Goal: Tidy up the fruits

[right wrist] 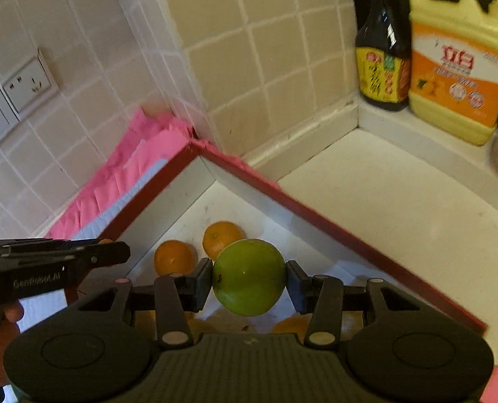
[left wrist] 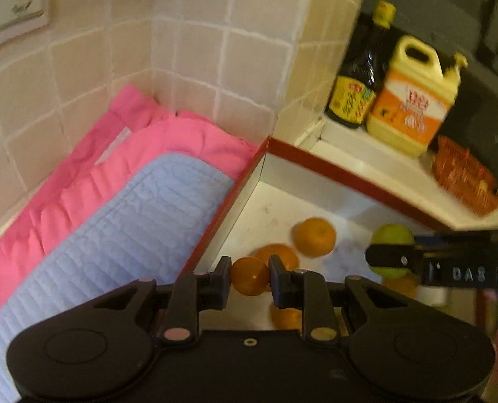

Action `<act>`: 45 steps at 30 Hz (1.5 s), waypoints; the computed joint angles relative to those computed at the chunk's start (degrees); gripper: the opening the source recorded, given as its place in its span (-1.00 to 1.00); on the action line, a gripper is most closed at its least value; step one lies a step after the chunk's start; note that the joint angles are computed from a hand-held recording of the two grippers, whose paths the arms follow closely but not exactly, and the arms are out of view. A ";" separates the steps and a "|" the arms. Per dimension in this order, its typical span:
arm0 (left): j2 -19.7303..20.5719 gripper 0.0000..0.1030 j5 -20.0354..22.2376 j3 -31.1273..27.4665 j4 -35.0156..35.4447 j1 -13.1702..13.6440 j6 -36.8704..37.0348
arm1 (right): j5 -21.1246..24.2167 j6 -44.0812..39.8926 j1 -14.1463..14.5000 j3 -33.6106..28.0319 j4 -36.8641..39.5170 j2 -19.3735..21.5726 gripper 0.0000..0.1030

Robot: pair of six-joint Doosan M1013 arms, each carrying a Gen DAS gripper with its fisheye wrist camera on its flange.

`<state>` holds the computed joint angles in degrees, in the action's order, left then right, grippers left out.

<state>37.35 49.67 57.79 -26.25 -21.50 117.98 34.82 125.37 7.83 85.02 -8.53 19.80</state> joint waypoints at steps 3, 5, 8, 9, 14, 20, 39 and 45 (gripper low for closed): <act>0.85 -0.47 1.48 -0.83 1.27 -0.29 0.83 | 1.96 -0.13 0.38 -1.40 -1.22 1.41 -0.05; 0.82 -0.46 1.44 -0.36 2.12 -0.71 2.43 | 2.90 -0.08 0.49 -1.99 -1.71 2.05 -0.05; 0.63 -0.46 -0.30 0.79 8.14 -2.03 1.55 | 3.58 0.49 0.35 -2.29 -1.55 2.49 -0.05; 0.81 -0.46 -0.23 0.81 9.08 -2.20 1.33 | 3.85 0.72 0.32 -2.34 -1.60 2.60 -0.05; 0.96 -0.39 -0.12 1.40 9.25 -2.19 1.50 | 3.80 0.88 0.23 -2.02 -1.44 2.53 -0.04; -0.63 0.20 -1.65 2.97 8.08 -2.03 2.20 | 4.44 2.24 0.31 -2.46 -1.68 2.42 0.13; -16.42 0.55 -18.10 19.65 12.84 -0.98 -8.99 | 11.41 28.81 9.11 0.32 -25.53 -4.92 0.92; -22.05 0.56 -20.36 24.76 21.67 -1.37 -19.91 | 16.77 31.05 14.09 0.15 -32.73 -6.88 0.94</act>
